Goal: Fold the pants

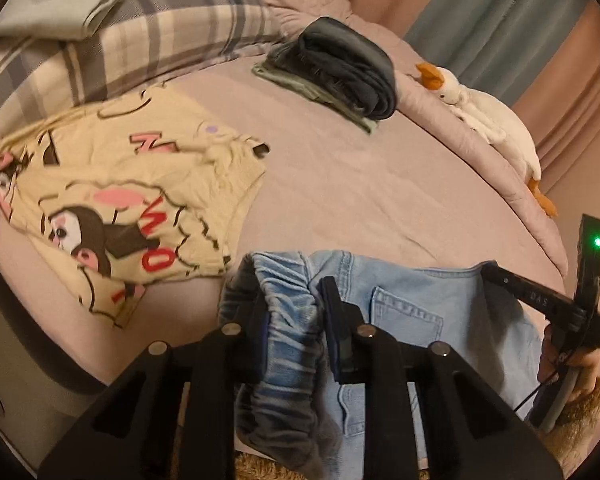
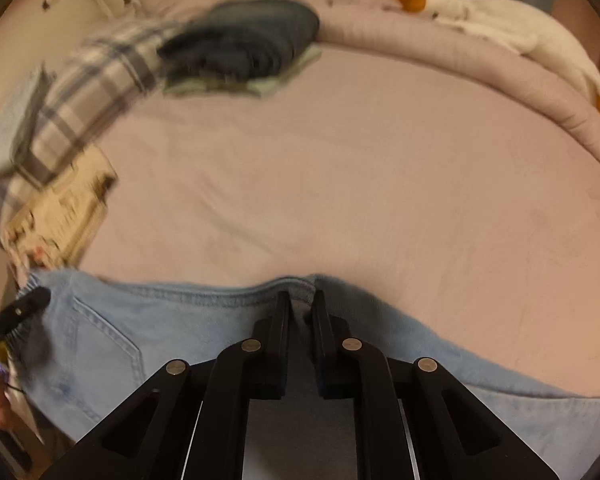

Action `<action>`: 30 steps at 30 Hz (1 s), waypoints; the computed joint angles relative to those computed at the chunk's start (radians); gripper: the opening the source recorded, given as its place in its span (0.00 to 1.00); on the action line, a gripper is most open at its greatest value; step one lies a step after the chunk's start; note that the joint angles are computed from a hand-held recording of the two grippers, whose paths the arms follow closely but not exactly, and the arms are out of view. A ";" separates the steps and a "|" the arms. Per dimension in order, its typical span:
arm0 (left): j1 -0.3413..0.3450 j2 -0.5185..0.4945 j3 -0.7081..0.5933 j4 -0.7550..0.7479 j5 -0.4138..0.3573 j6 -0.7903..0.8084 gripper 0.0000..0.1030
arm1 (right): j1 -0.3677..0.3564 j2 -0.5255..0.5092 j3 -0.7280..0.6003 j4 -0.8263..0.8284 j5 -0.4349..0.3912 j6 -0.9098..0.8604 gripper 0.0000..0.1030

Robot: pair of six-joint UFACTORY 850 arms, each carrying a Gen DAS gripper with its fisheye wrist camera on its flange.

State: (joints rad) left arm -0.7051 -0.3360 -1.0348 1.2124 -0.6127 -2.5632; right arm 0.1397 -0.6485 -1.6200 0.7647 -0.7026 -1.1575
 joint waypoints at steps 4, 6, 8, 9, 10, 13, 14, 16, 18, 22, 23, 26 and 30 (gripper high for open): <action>0.021 -0.053 -0.033 -0.103 0.024 0.115 0.27 | 0.029 -0.064 -0.044 -0.128 0.038 0.107 0.10; 0.022 -0.063 -0.034 -0.116 0.023 0.128 0.29 | 0.050 -0.098 -0.058 -0.238 0.065 0.203 0.10; 0.032 -0.069 -0.036 -0.153 0.037 0.169 0.30 | 0.058 -0.095 -0.033 -0.232 0.124 0.188 0.11; 0.035 -0.073 -0.040 -0.167 0.036 0.188 0.31 | 0.059 -0.098 -0.037 -0.241 0.124 0.199 0.11; 0.039 -0.078 -0.044 -0.178 0.036 0.205 0.31 | 0.058 -0.104 -0.051 -0.260 0.110 0.227 0.11; 0.041 -0.105 -0.070 -0.214 0.007 0.256 0.32 | 0.059 -0.125 -0.083 -0.267 0.086 0.246 0.11; 0.043 -0.115 -0.080 -0.225 -0.003 0.273 0.33 | 0.056 -0.131 -0.090 -0.252 0.078 0.241 0.11; 0.043 -0.127 -0.092 -0.237 -0.018 0.291 0.33 | 0.051 -0.153 -0.116 -0.211 0.056 0.229 0.11; 0.044 -0.134 -0.099 -0.246 -0.028 0.305 0.33 | 0.045 -0.161 -0.123 -0.183 0.046 0.215 0.11; 0.046 -0.132 -0.092 -0.233 -0.028 0.280 0.34 | 0.049 -0.139 -0.085 -0.168 0.081 0.182 0.11; 0.044 -0.132 -0.090 -0.228 -0.029 0.269 0.35 | 0.051 -0.138 -0.083 -0.171 0.087 0.183 0.11; 0.043 -0.134 -0.092 -0.236 -0.038 0.268 0.38 | 0.051 -0.141 -0.086 -0.166 0.091 0.180 0.11; 0.044 -0.135 -0.093 -0.240 -0.037 0.270 0.39 | 0.046 -0.145 -0.093 -0.145 0.080 0.165 0.11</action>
State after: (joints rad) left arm -0.6608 -0.4710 -1.1276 0.9728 -0.6495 -2.2933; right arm 0.1861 -0.7939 -1.7126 0.6201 -0.6231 -0.9929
